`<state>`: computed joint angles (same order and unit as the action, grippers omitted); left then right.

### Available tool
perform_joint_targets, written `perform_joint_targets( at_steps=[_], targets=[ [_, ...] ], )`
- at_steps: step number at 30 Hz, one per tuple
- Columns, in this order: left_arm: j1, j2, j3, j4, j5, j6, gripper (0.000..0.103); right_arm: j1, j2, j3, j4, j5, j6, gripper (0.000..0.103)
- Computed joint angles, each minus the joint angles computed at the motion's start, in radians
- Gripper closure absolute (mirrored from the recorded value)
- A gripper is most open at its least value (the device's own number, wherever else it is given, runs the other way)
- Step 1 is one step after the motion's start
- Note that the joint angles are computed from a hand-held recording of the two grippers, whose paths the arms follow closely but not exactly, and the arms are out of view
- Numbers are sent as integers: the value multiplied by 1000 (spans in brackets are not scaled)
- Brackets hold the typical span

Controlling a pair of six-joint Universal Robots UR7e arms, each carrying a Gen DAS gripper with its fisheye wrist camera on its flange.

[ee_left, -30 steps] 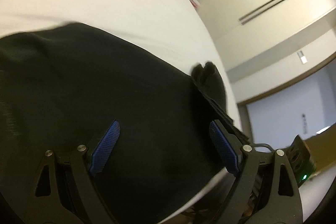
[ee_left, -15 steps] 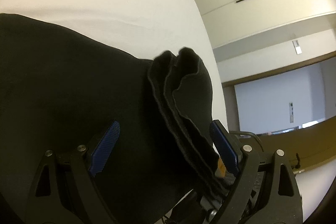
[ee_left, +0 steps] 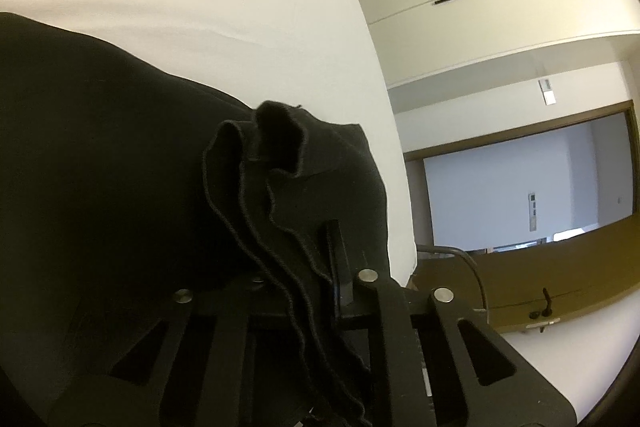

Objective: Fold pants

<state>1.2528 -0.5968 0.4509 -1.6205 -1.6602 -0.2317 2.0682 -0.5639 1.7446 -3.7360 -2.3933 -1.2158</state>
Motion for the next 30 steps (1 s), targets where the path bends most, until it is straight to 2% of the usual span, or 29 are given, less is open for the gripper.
perform_joint_targets(
  at_steps=[10,16,24,29,30],
  targets=[
    [14,-177,167,-82,76,33,96,69,3,-6,85,77,37,93],
    [45,-277,256,-81,134,21,96,101,33,-13,189,115,121,93],
    [87,-316,360,-139,188,50,95,97,45,0,275,127,175,93],
    [115,-320,381,-165,153,46,94,81,43,-7,387,128,277,90],
    [117,-319,379,-165,145,44,94,69,41,-20,398,136,272,88]
  ],
)
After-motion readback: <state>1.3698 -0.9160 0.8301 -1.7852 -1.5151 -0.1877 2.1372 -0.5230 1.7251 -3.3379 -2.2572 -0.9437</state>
